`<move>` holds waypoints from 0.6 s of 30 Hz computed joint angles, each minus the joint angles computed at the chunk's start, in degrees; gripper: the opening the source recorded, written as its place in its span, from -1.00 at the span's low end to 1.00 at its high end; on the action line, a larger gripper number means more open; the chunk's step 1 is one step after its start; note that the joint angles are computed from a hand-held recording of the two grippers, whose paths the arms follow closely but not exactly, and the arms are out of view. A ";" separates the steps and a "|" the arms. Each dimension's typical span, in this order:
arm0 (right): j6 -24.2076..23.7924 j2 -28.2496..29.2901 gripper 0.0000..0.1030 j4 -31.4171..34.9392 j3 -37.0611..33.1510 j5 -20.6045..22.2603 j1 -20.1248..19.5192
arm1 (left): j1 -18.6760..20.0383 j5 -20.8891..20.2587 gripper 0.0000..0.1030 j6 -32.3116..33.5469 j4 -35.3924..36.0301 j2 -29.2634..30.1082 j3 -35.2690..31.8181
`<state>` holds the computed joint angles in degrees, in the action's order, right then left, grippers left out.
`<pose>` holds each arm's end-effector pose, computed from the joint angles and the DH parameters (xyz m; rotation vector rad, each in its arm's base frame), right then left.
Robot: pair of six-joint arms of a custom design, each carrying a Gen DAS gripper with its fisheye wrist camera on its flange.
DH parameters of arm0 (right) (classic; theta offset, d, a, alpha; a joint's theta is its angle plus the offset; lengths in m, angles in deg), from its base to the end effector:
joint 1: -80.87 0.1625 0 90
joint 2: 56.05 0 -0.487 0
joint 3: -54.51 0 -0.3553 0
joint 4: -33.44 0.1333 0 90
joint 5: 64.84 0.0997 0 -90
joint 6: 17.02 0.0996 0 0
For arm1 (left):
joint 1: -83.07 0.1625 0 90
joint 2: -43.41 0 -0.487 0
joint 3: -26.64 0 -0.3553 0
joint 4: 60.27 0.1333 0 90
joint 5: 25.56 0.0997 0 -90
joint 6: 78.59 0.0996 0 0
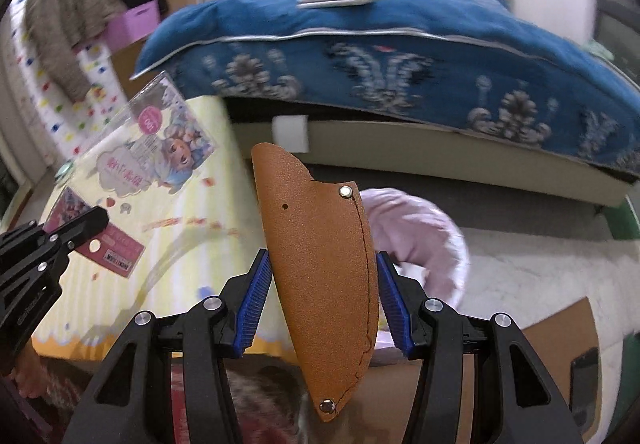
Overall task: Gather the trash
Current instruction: 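Carry the sheath and packaging bag over the pink bin with both tools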
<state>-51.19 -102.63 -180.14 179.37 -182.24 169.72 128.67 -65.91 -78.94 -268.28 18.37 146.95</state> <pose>0.0766 -0.5415 0.1770 0.4395 -2.3255 0.7621 -0.2182 -0.5218 -0.0061 0.6778 2.2579 -0.8498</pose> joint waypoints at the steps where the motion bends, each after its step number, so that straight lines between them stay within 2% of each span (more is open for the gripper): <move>1: 0.24 -0.24 0.02 -0.15 -0.14 0.02 -0.48 | 0.18 -0.79 -1.00 0.65 0.81 0.43 -1.14; 8: 2.21 -1.04 0.03 0.35 -2.48 -0.26 -3.64 | 1.35 -5.57 -1.00 5.12 7.68 3.93 -9.92; 16: 5.56 -1.38 0.07 4.71 -6.63 3.46 -6.94 | 3.32 -9.60 -1.00 7.40 16.37 7.13 -18.95; 17: 5.88 -1.25 0.19 5.21 -7.32 4.35 -7.51 | 3.70 -10.10 -0.97 6.94 18.01 7.24 -19.91; 18: 6.07 -0.99 0.29 5.24 -7.90 4.82 -7.95 | 4.09 -10.33 -0.69 6.26 19.83 7.43 -20.99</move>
<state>-45.12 -103.62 -174.89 171.47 -177.42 161.77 132.76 -76.24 -72.68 -248.45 25.80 125.96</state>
